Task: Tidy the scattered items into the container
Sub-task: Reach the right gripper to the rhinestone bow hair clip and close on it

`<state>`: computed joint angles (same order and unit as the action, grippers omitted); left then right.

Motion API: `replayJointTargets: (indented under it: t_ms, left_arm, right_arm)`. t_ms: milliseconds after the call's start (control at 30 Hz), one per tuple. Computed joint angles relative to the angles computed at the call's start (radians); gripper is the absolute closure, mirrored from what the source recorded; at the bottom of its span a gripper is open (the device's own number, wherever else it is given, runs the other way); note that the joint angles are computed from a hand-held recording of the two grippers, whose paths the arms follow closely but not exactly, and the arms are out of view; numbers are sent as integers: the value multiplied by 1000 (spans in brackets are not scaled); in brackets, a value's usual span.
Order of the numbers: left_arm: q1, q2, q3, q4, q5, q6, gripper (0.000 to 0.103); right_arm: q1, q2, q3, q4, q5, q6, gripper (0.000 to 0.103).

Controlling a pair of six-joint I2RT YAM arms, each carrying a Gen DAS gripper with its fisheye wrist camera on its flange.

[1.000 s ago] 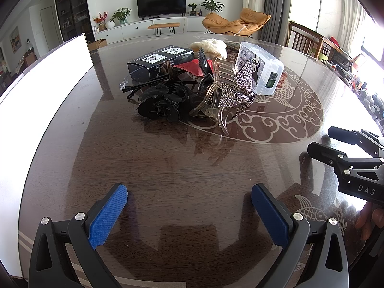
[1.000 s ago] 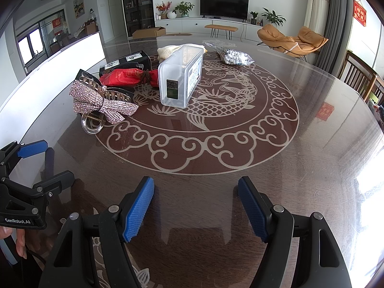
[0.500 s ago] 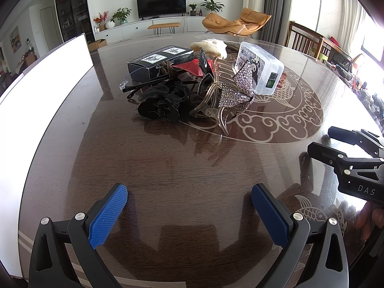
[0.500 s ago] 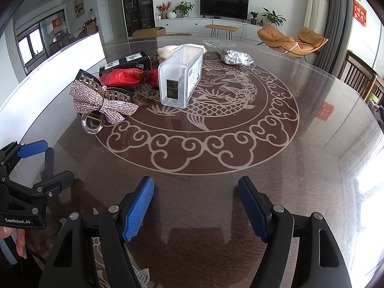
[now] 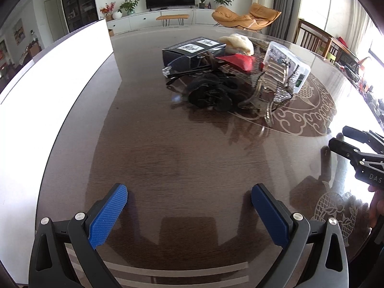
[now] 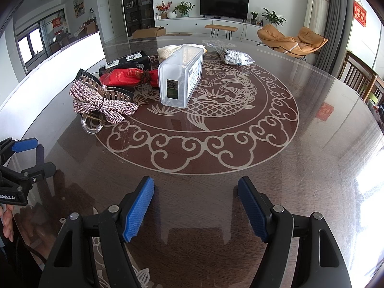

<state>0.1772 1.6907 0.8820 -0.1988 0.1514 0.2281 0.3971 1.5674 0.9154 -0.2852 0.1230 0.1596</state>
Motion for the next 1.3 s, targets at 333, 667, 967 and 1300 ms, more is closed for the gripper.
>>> replayJointTargets:
  t_ms: [333, 667, 967, 1300]
  left_arm:
    - [69, 39, 12, 62, -24, -47, 0]
    - [67, 49, 32, 45, -25, -44, 0]
    - [61, 46, 8, 91, -30, -61, 0]
    - [59, 43, 1, 101, -32, -64, 0]
  right_arm:
    - [129, 193, 428, -44, -177, 111, 30]
    - [148, 88, 216, -118, 204, 108, 30]
    - [70, -167, -109, -55, 48, 66, 30]
    - [152, -88, -65, -34, 32, -19, 30]
